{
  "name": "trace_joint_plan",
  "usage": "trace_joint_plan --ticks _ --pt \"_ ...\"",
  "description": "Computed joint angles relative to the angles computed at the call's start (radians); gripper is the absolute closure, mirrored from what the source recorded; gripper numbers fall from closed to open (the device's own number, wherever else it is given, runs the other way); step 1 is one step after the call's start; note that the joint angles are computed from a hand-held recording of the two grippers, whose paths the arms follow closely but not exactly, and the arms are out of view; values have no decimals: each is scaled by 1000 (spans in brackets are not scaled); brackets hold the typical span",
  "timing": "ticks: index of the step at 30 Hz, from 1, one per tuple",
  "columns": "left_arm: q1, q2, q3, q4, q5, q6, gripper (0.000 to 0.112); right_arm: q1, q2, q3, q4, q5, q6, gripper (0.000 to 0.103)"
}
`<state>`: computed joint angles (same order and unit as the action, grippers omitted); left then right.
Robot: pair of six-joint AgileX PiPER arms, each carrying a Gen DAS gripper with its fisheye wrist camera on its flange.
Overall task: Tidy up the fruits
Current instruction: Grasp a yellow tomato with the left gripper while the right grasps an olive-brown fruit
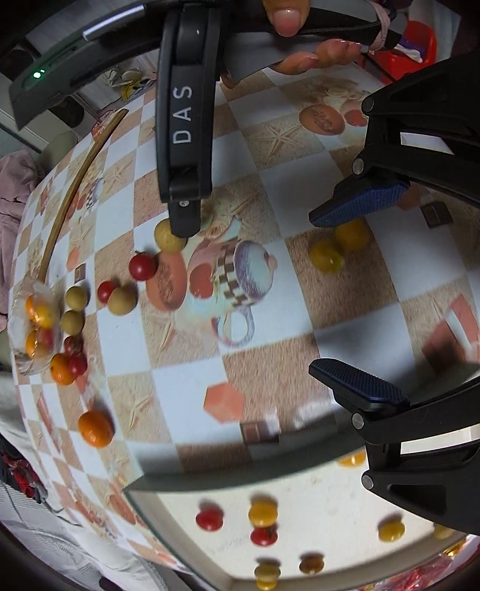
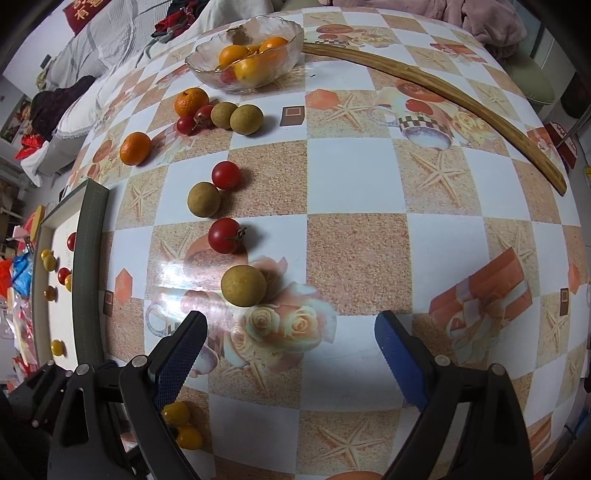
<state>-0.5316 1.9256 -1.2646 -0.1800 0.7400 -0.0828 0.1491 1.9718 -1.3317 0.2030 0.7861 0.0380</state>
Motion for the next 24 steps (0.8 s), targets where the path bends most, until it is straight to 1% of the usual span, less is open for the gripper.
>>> trace_joint_plan --ticks 6,8,10,11,12,13,14,15,16,17,19,20,22,23,24 --pt "-40 42 -14 48 -7 -73 38 7 32 -27 15 -12 -51 9" --pt "-56 50 -21 85 -15 -114 38 18 46 -44 9 -19 -54 11" --pt "-69 59 -33 113 -9 -143 38 26 59 -59 3 -22 -61 18" --pt "-78 64 -41 130 -2 -160 38 37 63 -67 -16 -28 -55 19" --pt "-82 68 -47 139 2 -170 39 43 66 -72 -23 -29 -59 25" --pt "-89 72 -53 154 8 -189 43 54 70 -81 -42 -29 -54 31" --pt "-97 75 -59 177 14 -210 45 64 73 -88 -64 -28 -47 36" --pt "-109 73 -57 210 21 -236 49 78 76 -95 -94 -27 -33 46" --pt "-115 74 -59 224 26 -246 55 93 76 -98 -129 -30 -20 63" --pt "-114 70 -55 217 21 -236 59 102 75 -97 -150 -34 -16 72" --pt "-116 65 -57 168 14 -177 83 98 74 -96 -137 -32 -28 73" --pt "-118 64 -59 148 18 -148 89 89 74 -97 -114 -28 -40 73" --pt "-133 62 -55 155 14 -144 91 65 67 -89 -57 -24 -65 73" --pt "-124 58 -46 129 5 -124 91 54 57 -77 -36 -26 -76 73" --pt "-97 50 -29 64 -8 -84 91 44 49 -66 -21 -27 -83 73"
